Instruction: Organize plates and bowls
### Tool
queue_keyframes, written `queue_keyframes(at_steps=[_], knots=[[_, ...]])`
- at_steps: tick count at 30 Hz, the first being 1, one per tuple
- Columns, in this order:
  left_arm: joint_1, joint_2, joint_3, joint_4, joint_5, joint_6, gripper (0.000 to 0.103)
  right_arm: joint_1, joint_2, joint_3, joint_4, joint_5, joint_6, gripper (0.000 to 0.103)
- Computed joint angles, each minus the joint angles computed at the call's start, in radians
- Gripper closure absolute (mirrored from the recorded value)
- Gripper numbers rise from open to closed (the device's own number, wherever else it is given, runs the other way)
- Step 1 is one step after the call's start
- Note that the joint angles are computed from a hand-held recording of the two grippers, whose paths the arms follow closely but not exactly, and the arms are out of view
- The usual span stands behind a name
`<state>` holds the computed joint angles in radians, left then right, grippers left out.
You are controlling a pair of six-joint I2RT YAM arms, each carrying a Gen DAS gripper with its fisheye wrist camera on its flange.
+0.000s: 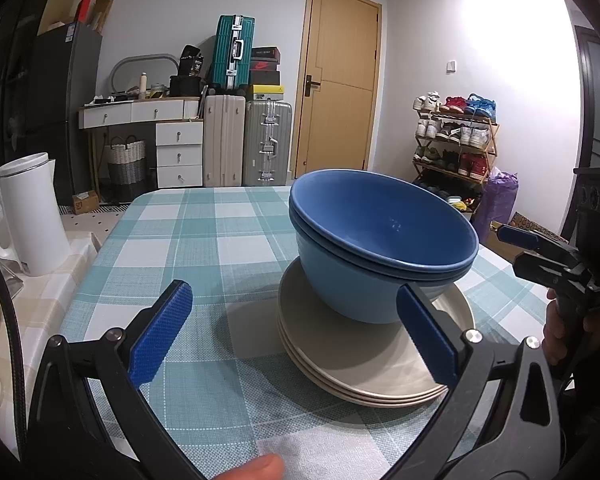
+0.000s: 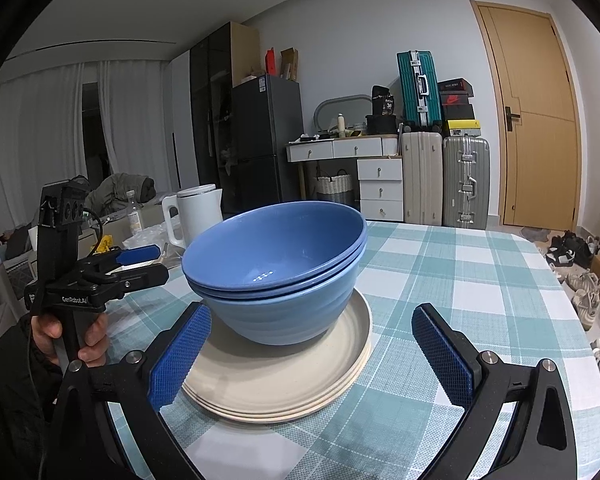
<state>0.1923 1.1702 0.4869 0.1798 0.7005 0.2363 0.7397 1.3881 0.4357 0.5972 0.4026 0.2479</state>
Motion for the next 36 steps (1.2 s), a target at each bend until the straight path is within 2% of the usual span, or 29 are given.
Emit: queue_keyframes(at_steps=[36], knots=[[0.007, -0.002, -0.003, 0.0, 0.006, 0.0, 0.001, -0.006, -0.002, -0.005, 0.007, -0.009, 0.008, 0.001]])
